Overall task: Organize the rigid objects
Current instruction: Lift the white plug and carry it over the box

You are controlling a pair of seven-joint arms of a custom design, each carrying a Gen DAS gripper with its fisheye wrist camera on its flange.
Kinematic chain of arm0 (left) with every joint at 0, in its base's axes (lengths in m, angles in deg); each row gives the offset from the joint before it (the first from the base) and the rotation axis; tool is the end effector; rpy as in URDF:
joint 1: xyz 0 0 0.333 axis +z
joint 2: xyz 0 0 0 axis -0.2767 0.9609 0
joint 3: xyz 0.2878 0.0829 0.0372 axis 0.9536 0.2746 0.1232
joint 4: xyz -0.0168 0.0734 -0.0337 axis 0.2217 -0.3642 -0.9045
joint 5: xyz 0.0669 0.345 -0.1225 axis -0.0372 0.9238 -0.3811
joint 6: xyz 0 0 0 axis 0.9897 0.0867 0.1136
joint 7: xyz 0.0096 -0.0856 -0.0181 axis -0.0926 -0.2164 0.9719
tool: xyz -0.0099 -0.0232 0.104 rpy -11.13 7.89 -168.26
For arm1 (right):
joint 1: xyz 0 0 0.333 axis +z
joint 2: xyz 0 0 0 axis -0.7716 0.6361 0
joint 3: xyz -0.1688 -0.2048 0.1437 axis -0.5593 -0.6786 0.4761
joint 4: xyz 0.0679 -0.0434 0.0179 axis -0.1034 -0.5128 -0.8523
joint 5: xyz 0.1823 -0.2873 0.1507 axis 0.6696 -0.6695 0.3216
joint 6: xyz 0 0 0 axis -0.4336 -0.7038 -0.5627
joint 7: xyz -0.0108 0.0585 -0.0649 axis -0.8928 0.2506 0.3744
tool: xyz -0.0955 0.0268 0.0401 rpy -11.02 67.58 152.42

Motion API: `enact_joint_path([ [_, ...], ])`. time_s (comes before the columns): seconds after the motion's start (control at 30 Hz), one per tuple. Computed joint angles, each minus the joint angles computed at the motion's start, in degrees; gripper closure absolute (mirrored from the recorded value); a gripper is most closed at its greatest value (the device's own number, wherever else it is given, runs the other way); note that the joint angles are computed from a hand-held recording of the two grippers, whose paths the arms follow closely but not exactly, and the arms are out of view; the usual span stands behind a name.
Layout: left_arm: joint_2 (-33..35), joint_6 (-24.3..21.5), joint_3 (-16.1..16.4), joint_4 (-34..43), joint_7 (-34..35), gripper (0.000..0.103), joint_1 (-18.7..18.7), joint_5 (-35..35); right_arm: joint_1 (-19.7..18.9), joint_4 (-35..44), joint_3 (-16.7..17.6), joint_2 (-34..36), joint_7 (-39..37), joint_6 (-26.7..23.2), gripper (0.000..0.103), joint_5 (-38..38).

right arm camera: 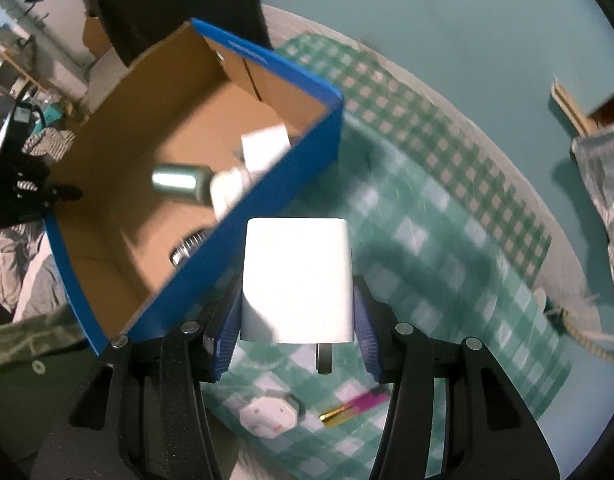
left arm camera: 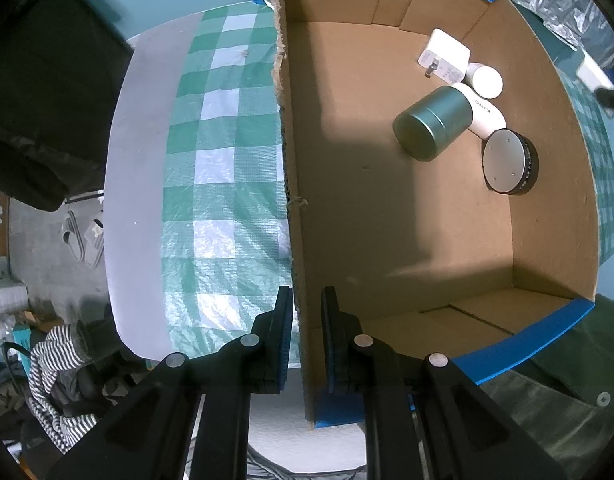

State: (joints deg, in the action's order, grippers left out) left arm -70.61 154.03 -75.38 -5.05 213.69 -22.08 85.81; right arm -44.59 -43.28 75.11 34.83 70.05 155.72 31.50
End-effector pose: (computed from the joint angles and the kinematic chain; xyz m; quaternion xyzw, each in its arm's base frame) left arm 0.5852 -0.1530 0.5409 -0.2919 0.9563 -0.0158 0.0027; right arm 0.4122 0.0424 0.6180 -0.6501 0.7508 -0.0370 0.1110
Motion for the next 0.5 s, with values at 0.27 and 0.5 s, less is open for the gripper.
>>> enact_joint_path([
  [0.27,0.2,0.0,0.0,0.3,-0.5,0.09,0.0,-0.1,0.9,7.7,0.0,8.4,-3.9,1.6,0.052,0.0],
  [0.5,-0.5,0.6,0.0,-1.0,-0.3,0.09,-0.1,0.7,1.6,12.3,0.2,15.0,-6.4,2.2,0.052,1.4],
])
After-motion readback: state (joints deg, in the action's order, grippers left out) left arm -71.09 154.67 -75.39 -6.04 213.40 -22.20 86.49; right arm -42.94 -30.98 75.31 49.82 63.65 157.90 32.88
